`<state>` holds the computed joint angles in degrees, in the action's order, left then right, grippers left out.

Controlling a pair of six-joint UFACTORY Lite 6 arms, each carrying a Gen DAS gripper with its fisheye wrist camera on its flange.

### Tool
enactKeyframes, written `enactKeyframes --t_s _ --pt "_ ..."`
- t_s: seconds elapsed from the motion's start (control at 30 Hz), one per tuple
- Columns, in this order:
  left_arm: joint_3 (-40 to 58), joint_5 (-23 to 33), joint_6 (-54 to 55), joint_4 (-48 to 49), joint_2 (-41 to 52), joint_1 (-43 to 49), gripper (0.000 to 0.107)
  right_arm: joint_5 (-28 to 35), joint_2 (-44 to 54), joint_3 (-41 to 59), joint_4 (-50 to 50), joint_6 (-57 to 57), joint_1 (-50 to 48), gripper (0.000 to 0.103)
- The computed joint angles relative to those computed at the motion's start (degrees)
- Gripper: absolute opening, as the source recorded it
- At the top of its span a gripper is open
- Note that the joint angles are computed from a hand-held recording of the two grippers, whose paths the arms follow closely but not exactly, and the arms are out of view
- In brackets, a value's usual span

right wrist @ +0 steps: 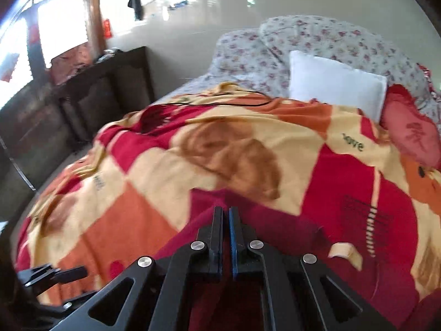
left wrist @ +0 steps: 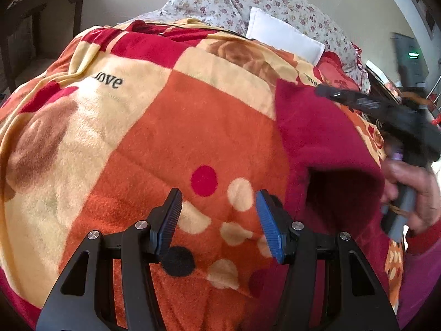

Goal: Fold small clothes

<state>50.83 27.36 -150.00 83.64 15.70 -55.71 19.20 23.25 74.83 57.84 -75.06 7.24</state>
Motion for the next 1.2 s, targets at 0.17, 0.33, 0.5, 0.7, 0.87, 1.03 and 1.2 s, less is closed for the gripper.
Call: enactKeyframes --t_s 0.17,0.33,0.5,0.7,0.87,1.03,1.2 --pt "3.57 1.66 4.7 -2.87 0.35 -0.93 0.056 3.03 7.56 4.15 0.11 0.26 -0.05 0.003" --pt "6.82 3.03 9.97 -5.04 1.96 -1.51 0.056 14.03 0.51 0.59 -2.79 1.14 -8.61 0.024" --pt "8.52 1.72 9.65 -3.66 4.21 -0.95 0.056 18.04 -12.88 -9.14 -9.43 -5.29 -24.13 0.036" --pt "12.18 -0.23 11.42 -5.87 9.35 0.66 0.056 21.89 -9.56 -7.44 -15.26 -8.8 -38.57 0.036" --pt "15.0 0.25 16.19 -10.42 12.63 0.85 0.056 16.13 -5.83 -9.42 -15.08 -12.4 -39.37 0.036" --pt "14.78 0.52 18.37 -12.26 12.85 1.03 0.056 14.33 -5.38 -10.9 -11.84 -18.2 -40.47 0.036" --pt "15.66 0.66 18.41 -12.6 13.84 0.91 0.056 14.88 -4.48 -10.32 -11.81 -18.48 -40.91 0.036"
